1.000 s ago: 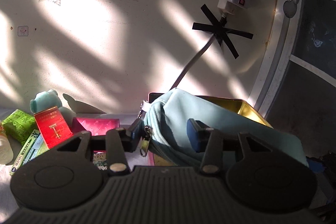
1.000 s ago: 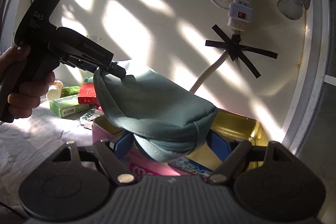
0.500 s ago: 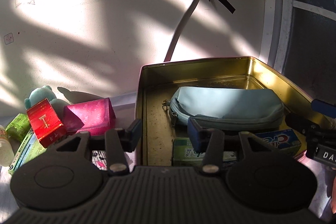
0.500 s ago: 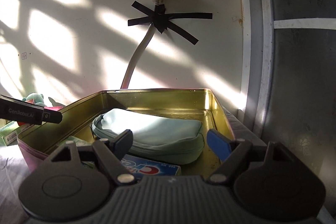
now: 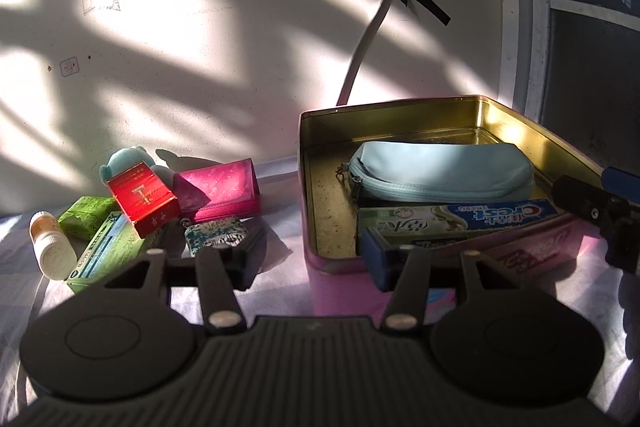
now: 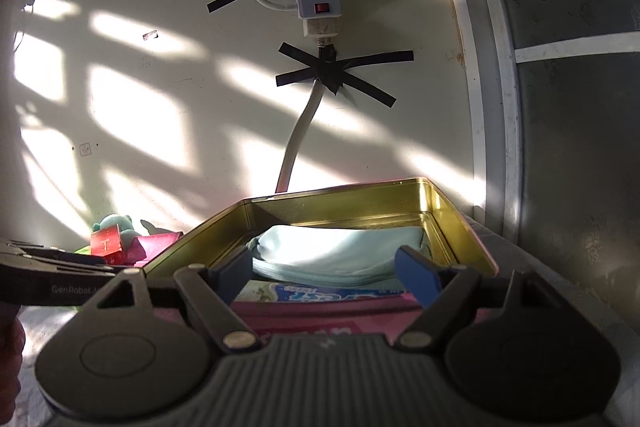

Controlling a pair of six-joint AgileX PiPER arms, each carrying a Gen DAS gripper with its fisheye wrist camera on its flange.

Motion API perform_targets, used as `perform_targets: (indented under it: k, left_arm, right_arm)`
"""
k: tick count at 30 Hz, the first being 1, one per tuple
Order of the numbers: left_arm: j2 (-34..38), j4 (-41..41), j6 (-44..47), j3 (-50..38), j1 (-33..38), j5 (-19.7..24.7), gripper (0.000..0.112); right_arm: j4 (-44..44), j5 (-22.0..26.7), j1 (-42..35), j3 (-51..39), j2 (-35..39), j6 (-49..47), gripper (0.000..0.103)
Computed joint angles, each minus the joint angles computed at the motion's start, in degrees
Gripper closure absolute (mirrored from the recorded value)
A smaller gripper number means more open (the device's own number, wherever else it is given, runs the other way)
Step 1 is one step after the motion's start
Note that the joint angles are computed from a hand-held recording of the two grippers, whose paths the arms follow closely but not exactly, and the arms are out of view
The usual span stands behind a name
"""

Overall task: Organize objects
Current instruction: 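Withdraw the left gripper and reach toward the green box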

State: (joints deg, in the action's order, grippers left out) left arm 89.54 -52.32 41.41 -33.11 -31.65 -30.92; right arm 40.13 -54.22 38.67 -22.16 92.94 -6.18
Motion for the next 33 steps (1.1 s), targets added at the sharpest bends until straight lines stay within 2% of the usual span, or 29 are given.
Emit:
perform_targets:
  k: [9,16,24,33]
  left_arm:
    - [-3.6,6.0,-5.6,7.4,4.1,-2.3,0.054]
    - [-4.4,14.0,-11.4,10.6,13.3,-1.0,0.053]
    - [-4.6,27.5,-21.3,13.9,25.7,-0.5,0.050]
    - [-1.8,40.7,-30.5,15.1,36.8,-1.9,0.050]
  right_arm:
    - [7.9,0.3,9.3,-2.0,0.1,-4.7,0.022]
    - [11.8,2.5,15.4,-7.2,2.6,-11.3,0.022]
    - [14.3,5.9,19.7,-13.6,6.1,-17.6,0.023]
    - [15.7,10.5,22.4,-20.4,10.1,-23.9,0.023]
